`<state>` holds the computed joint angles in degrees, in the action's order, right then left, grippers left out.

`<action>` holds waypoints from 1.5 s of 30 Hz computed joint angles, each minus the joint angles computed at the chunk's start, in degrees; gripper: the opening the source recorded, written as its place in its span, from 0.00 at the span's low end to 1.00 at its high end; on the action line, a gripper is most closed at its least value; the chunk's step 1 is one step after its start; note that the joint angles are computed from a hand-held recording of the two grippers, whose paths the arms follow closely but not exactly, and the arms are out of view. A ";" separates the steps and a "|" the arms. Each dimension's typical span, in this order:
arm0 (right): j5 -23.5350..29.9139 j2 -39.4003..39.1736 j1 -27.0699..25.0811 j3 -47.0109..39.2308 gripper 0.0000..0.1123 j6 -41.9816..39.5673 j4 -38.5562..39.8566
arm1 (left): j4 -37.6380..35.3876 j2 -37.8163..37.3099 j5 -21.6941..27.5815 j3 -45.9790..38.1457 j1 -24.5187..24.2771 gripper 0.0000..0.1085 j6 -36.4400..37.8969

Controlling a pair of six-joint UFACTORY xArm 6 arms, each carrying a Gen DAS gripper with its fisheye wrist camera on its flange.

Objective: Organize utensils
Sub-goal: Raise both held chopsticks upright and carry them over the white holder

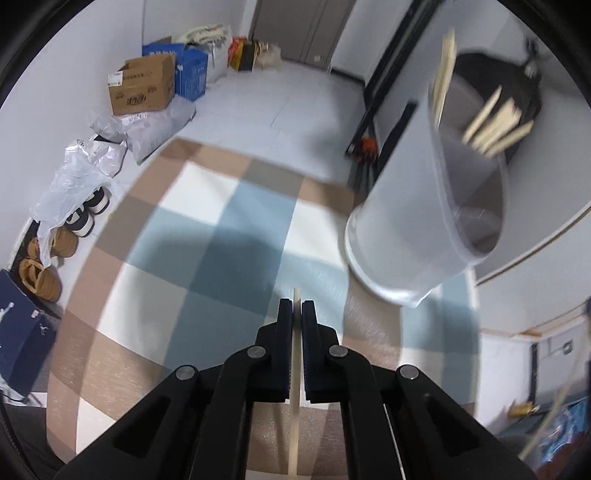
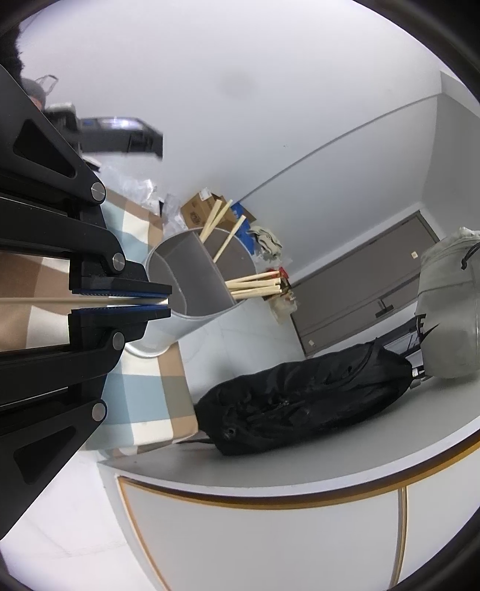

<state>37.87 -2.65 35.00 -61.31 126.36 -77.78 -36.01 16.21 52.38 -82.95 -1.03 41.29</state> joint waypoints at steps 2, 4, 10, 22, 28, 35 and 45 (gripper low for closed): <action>-0.72 0.49 -0.31 -1.07 0.03 -1.50 0.58 | -2.27 -0.35 0.71 -0.71 0.21 0.00 0.73; -1.28 1.11 -0.59 -2.33 0.03 -3.05 1.01 | -4.91 -1.95 1.10 0.02 0.80 0.00 2.63; -3.39 3.23 -1.41 -5.97 0.03 -9.79 4.63 | -11.59 -4.33 0.70 0.16 -0.47 0.00 8.98; 2.85 7.21 0.14 -13.57 0.03 -32.39 18.90 | -16.73 -4.58 8.78 -4.59 2.79 0.00 19.37; 3.46 6.57 -0.43 -15.90 0.03 -29.80 14.62 | -18.77 -3.36 13.99 -10.00 4.00 0.00 19.21; 4.61 6.98 -1.79 -21.16 0.03 -24.35 5.21 | -21.23 0.55 19.67 -20.21 4.63 0.00 17.12; 3.83 15.55 -6.51 -35.58 0.03 -28.29 1.25 | -23.48 9.88 18.82 -36.33 0.95 0.00 11.98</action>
